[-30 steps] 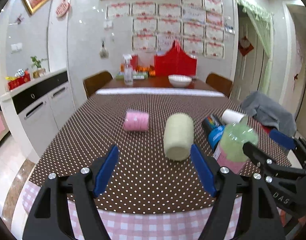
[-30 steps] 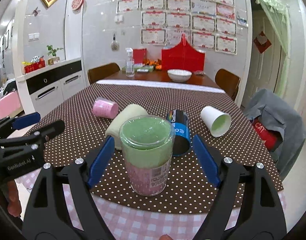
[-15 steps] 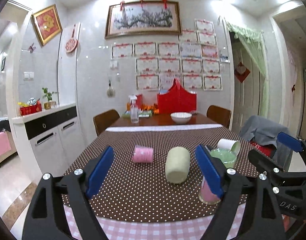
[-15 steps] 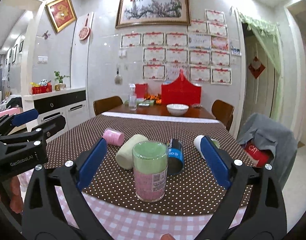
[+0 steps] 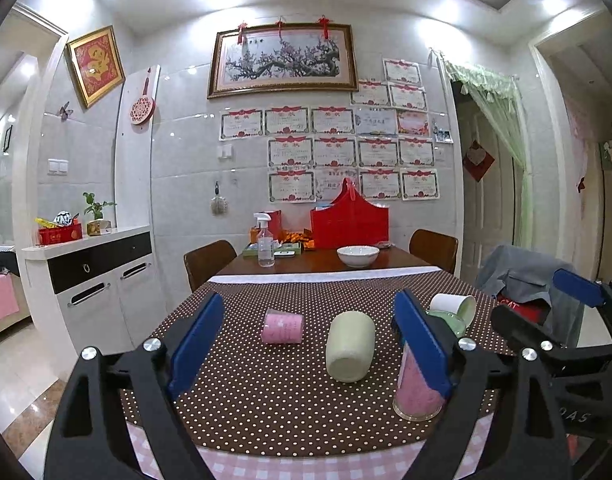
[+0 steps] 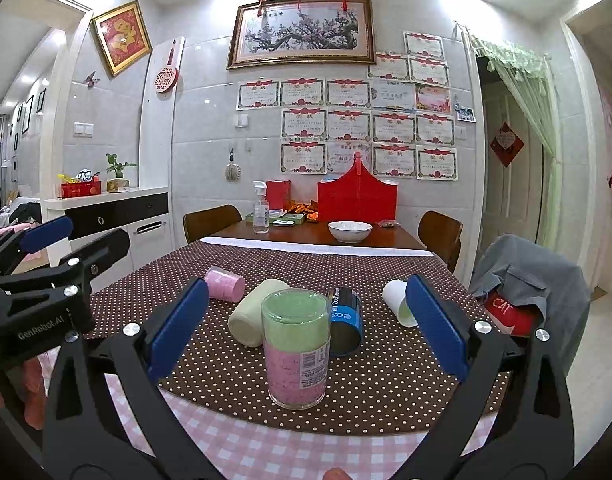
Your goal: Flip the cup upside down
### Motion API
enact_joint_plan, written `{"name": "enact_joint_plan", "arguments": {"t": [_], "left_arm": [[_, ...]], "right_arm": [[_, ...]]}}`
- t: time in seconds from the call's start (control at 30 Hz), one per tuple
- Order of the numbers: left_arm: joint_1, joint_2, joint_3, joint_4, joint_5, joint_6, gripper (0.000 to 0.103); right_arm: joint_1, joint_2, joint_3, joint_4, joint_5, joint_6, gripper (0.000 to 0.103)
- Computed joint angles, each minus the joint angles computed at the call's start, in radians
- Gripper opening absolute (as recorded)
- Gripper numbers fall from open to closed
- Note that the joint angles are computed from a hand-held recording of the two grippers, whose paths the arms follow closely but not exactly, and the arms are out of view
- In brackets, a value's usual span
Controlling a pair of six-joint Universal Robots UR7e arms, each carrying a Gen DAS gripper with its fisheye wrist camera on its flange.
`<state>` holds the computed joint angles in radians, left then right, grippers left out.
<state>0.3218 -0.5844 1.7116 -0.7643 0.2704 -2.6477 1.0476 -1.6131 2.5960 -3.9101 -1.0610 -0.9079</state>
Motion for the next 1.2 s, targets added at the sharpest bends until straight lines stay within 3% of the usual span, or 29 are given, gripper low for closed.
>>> {"name": "enact_joint_plan", "arguments": {"t": [0.73, 1.2], "left_arm": [[-0.019, -0.022, 0.098, -0.278, 0.009, 0.227, 0.086], [-0.018, -0.021, 0.091, -0.262, 0.011, 0.221, 0.086]], "right_arm": [[-0.012, -0.006, 0.018, -0.023, 0.021, 0.007, 0.097], [-0.017, -0.017, 0.022, -0.012, 0.026, 0.004, 0.097]]}}
